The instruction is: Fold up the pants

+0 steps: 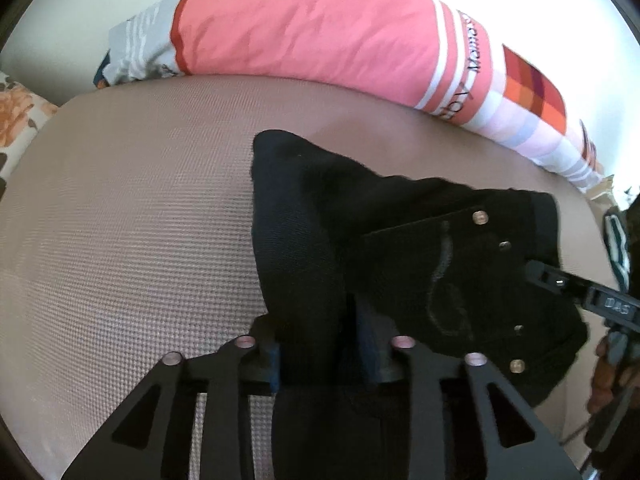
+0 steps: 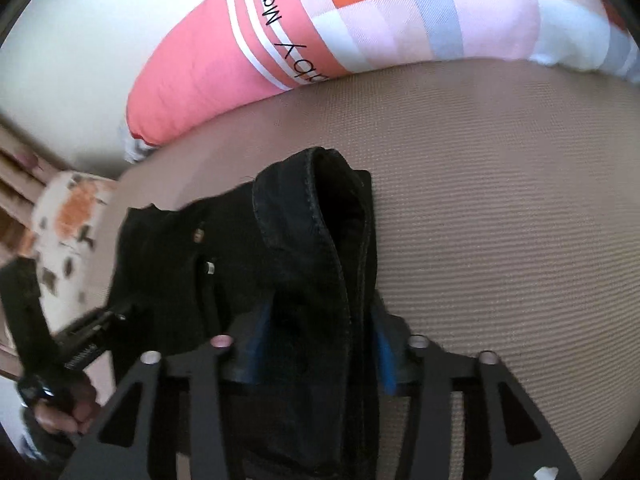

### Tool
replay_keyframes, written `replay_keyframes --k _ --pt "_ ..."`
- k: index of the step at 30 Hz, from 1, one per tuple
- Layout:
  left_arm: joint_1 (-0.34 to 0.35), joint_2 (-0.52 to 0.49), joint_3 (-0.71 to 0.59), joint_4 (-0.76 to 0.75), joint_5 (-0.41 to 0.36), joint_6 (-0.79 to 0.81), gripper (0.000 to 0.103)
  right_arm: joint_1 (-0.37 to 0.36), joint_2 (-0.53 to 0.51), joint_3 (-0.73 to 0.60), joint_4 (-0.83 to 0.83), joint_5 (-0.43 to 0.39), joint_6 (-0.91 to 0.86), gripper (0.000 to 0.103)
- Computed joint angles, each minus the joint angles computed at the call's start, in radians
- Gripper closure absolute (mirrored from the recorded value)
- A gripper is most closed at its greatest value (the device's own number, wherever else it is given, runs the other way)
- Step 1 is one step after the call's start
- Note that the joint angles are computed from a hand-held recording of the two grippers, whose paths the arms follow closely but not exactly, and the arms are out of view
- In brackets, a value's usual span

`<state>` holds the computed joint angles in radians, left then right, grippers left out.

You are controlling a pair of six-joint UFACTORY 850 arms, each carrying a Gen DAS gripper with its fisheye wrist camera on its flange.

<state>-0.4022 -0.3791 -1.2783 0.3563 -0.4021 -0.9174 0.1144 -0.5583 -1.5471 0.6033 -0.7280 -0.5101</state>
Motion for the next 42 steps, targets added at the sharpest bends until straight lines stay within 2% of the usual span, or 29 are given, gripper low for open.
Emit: replay_keyframes --k 1,5,9,15,24,30,37,42 --pt "-0.003 -0.002 0.003 0.038 0.0 -0.037 0.058 0.001 0.001 0.001 -0.015 0.007 0.016 0.051" --pt "-0.02 -0.006 -0.002 0.171 -0.045 -0.16 0.043 0.003 0.009 0.013 -0.062 0.027 0.062 0.045" --pt "-0.041 -0.004 -0.008 0.22 -0.106 -0.194 0.041 0.015 0.059 0.069 -0.141 0.066 0.092 0.041" --pt "-0.102 0.035 0.024 0.304 -0.195 -0.284 0.04 0.015 0.144 0.159 -0.198 0.109 0.125 0.035" --pt "-0.224 0.131 0.107 0.414 -0.325 -0.493 0.04 0.009 0.357 0.373 -0.155 0.228 0.064 0.032" --pt "-0.327 0.198 0.153 0.507 -0.436 -0.659 0.04 0.051 0.503 0.511 -0.15 0.31 0.011 0.025" --pt "-0.415 0.251 0.191 0.523 -0.507 -0.745 0.04 0.102 0.612 0.606 -0.158 0.348 0.004 0.018" --pt "-0.458 0.27 0.209 0.539 -0.556 -0.783 0.04 0.139 0.673 0.649 -0.223 0.397 0.042 0.014"
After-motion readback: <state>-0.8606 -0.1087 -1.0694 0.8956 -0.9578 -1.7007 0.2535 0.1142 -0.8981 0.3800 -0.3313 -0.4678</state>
